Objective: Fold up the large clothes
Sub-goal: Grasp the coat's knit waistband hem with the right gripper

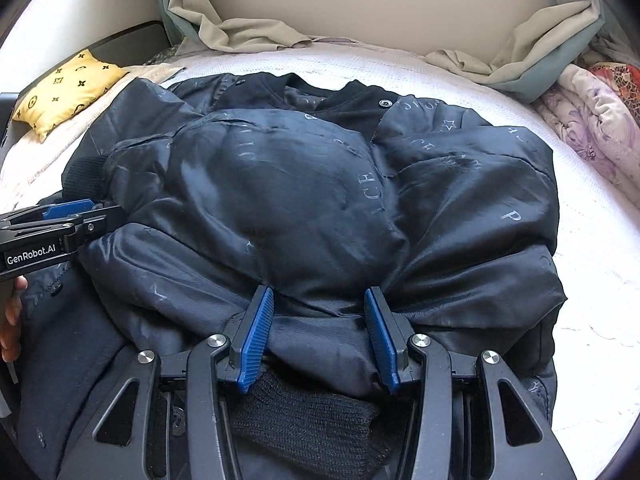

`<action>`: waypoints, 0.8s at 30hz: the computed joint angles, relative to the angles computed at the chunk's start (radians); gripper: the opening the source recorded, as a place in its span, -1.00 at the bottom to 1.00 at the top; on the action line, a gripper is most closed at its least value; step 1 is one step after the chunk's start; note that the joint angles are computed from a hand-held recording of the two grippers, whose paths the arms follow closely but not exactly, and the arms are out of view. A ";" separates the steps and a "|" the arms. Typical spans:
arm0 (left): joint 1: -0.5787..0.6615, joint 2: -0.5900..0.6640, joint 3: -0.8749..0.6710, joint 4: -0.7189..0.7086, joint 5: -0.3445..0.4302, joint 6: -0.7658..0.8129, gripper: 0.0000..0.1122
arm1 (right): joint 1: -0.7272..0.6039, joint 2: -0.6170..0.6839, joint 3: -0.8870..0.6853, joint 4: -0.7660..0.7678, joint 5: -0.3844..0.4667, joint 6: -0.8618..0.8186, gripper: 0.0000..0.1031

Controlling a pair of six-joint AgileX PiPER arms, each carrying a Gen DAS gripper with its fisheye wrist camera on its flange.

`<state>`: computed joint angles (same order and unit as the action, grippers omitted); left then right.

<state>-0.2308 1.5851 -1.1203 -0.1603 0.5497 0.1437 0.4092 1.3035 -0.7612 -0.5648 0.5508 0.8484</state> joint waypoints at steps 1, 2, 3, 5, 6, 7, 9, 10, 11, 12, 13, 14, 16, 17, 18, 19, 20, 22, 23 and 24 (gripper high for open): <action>-0.001 -0.002 0.003 0.002 -0.005 -0.001 0.21 | 0.000 0.000 0.000 0.000 0.000 0.000 -0.15; -0.003 -0.004 0.007 0.008 -0.011 -0.006 0.22 | 0.000 0.001 0.000 -0.001 0.000 0.002 -0.15; -0.004 -0.007 0.010 0.006 -0.016 -0.004 0.24 | 0.003 0.002 -0.001 -0.005 0.001 0.008 -0.15; -0.002 -0.011 0.021 -0.023 -0.031 0.024 0.41 | 0.004 0.002 -0.002 -0.010 0.003 0.015 -0.15; 0.001 -0.013 0.026 -0.046 -0.037 0.047 0.47 | 0.004 0.002 -0.002 -0.011 0.003 0.016 -0.15; 0.004 -0.014 0.028 -0.075 -0.037 0.078 0.62 | 0.003 0.004 -0.004 -0.010 0.002 0.016 -0.15; -0.013 -0.017 0.033 -0.044 -0.043 0.056 0.83 | -0.002 0.002 -0.003 -0.003 -0.005 0.010 -0.15; -0.026 -0.019 0.037 -0.002 -0.050 0.019 0.84 | 0.000 0.000 -0.001 -0.005 -0.004 0.014 -0.15; -0.032 -0.020 0.040 0.017 -0.054 0.002 0.84 | 0.002 -0.003 0.002 -0.010 -0.004 0.020 -0.15; -0.030 -0.018 0.038 0.011 -0.052 0.006 0.84 | 0.002 -0.003 0.002 -0.011 -0.005 0.022 -0.15; -0.026 -0.015 0.032 -0.002 -0.046 0.018 0.84 | 0.003 -0.004 0.004 -0.014 -0.006 0.025 -0.15; -0.021 -0.012 0.028 -0.017 -0.040 0.031 0.84 | 0.004 -0.004 0.005 -0.017 -0.007 0.029 -0.15; -0.013 -0.009 0.024 -0.038 -0.034 0.050 0.84 | 0.007 -0.005 0.009 -0.032 -0.010 0.045 -0.14; -0.014 -0.009 0.024 -0.036 -0.035 0.048 0.84 | 0.010 -0.006 0.014 -0.046 -0.014 0.060 -0.14; -0.016 -0.010 0.025 -0.030 -0.038 0.043 0.84 | 0.012 -0.006 0.018 -0.057 -0.019 0.072 -0.14; -0.015 -0.009 0.025 -0.030 -0.038 0.044 0.84 | 0.014 -0.007 0.024 -0.070 -0.024 0.086 -0.14; -0.015 -0.009 0.025 -0.031 -0.038 0.045 0.84 | 0.016 -0.006 0.028 -0.083 -0.029 0.099 -0.14; -0.015 -0.010 0.026 -0.035 -0.038 0.049 0.84 | 0.019 -0.007 0.032 -0.095 -0.030 0.112 -0.13; -0.015 -0.010 0.025 -0.036 -0.039 0.049 0.84 | 0.020 -0.009 0.033 -0.098 -0.030 0.116 -0.13; -0.015 -0.008 0.024 -0.038 -0.040 0.052 0.84 | 0.021 -0.009 0.034 -0.100 -0.029 0.117 -0.13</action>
